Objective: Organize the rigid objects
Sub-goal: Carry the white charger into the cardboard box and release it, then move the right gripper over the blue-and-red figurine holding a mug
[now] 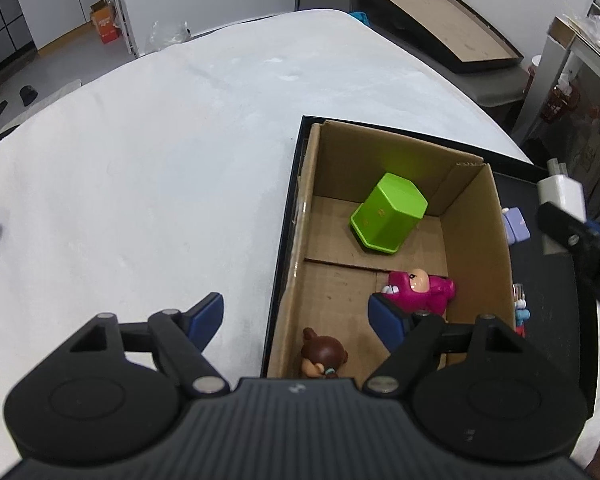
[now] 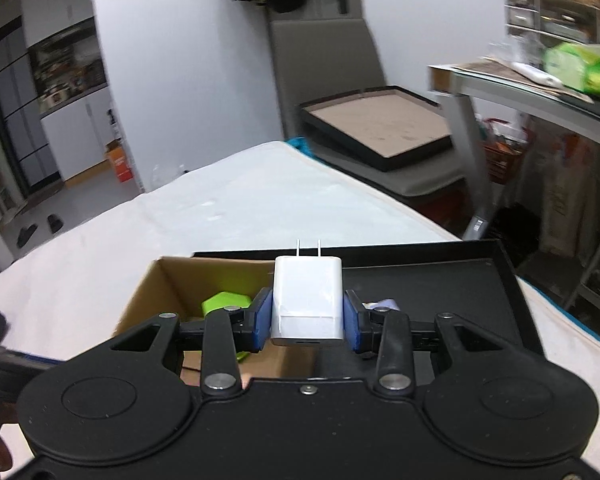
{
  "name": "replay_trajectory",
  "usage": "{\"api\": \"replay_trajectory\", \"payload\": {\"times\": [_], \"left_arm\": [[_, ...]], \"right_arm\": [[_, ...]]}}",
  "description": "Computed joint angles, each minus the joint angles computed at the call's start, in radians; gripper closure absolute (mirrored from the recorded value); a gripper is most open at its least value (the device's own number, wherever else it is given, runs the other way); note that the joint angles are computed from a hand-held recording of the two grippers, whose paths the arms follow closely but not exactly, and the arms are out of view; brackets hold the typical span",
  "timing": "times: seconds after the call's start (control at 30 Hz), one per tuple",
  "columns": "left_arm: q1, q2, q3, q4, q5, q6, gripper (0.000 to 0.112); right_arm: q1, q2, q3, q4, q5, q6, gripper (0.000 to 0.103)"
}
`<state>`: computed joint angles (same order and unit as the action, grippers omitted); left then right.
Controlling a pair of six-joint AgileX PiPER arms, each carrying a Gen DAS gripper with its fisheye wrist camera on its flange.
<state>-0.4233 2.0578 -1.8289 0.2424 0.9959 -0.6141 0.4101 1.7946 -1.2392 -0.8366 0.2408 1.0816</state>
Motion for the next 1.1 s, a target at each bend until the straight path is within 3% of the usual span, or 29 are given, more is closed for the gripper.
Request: {"api": "replay_trajectory", "payload": {"times": [0.13,0.23,0.3,0.37,0.43,0.9,1.1], "left_arm": [[0.020,-0.008,0.030,-0.038,-0.044,0.029,0.046],[0.035,-0.004,0.045,-0.080,-0.071,0.058,0.065],[0.044,-0.002,0.053,-0.097,-0.085,0.064,0.087],[0.049,0.002,0.057,-0.101,-0.092,0.064,0.096],[0.050,0.005,0.059,-0.089,-0.093,0.062,0.101],[0.052,0.001,0.065,-0.090,-0.100,0.067,0.102],[0.043,0.032,0.003,-0.068,-0.033,0.058,0.101]], "right_arm": [[0.030,0.036,-0.027,0.010,0.001,-0.029,0.067],[0.053,0.060,-0.043,-0.035,0.008,-0.005,0.067],[0.064,0.080,-0.053,-0.120,0.012,0.072,0.066],[0.077,0.099,-0.062,-0.212,0.029,0.156,0.062],[0.102,0.119,-0.083,-0.256,0.106,0.191,0.050],[0.085,0.103,-0.064,-0.169,0.099,0.165,0.048],[0.056,0.081,-0.035,-0.171,0.096,0.228,0.043]]}}
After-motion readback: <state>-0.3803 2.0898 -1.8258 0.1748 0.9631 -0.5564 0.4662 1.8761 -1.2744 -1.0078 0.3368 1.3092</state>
